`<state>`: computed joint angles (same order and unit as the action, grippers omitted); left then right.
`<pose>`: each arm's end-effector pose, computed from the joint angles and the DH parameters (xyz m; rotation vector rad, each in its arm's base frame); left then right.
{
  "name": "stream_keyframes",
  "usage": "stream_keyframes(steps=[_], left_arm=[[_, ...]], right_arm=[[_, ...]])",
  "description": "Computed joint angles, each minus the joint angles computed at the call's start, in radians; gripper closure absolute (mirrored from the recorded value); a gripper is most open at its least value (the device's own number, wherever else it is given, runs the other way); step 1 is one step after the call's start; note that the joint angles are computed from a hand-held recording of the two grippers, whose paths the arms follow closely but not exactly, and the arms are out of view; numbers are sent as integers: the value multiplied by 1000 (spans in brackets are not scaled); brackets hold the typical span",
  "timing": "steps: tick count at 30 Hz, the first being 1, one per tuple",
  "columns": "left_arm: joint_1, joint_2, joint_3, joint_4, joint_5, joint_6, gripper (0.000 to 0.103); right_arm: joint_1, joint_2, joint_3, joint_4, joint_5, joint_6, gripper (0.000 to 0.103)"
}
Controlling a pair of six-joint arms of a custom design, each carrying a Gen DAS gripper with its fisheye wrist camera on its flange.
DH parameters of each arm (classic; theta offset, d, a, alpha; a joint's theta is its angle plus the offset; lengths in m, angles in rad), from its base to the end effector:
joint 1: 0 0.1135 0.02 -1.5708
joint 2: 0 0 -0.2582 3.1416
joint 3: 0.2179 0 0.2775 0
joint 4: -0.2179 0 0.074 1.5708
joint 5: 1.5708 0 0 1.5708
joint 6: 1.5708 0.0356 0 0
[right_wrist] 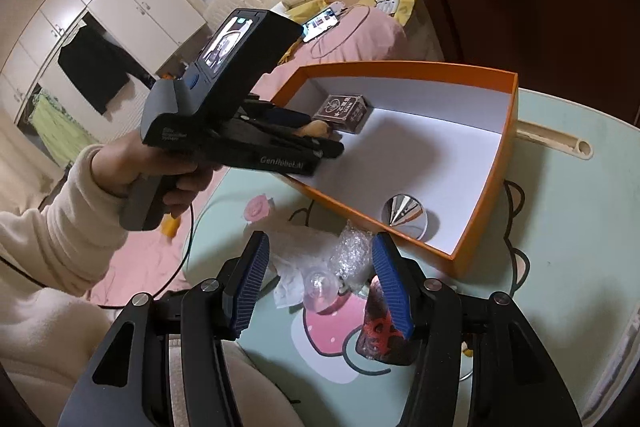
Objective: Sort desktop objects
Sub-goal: 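Place the plastic bag on the table and open the right tool, then grasp the tan round sponge with the left tool and lift it out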
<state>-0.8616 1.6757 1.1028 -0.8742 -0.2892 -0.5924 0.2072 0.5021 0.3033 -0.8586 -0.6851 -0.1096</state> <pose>0.2165 -0.2367 0.1665 0.3572 2.8291 0.1929 0.1138 0.0469 0.1546 -0.6293 2.4470 0.9283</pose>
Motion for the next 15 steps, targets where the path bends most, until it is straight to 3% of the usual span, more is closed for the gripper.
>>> stream_keyframes(steps=[6,15], left_arm=[[43,-182,-96,64,111,-3,78],[-66,-604,-243,16,124,-114,78]], right_arm=[[-21,-24,12,-37,-2,-24,48],[43,67,79,-21,40,-18,48]])
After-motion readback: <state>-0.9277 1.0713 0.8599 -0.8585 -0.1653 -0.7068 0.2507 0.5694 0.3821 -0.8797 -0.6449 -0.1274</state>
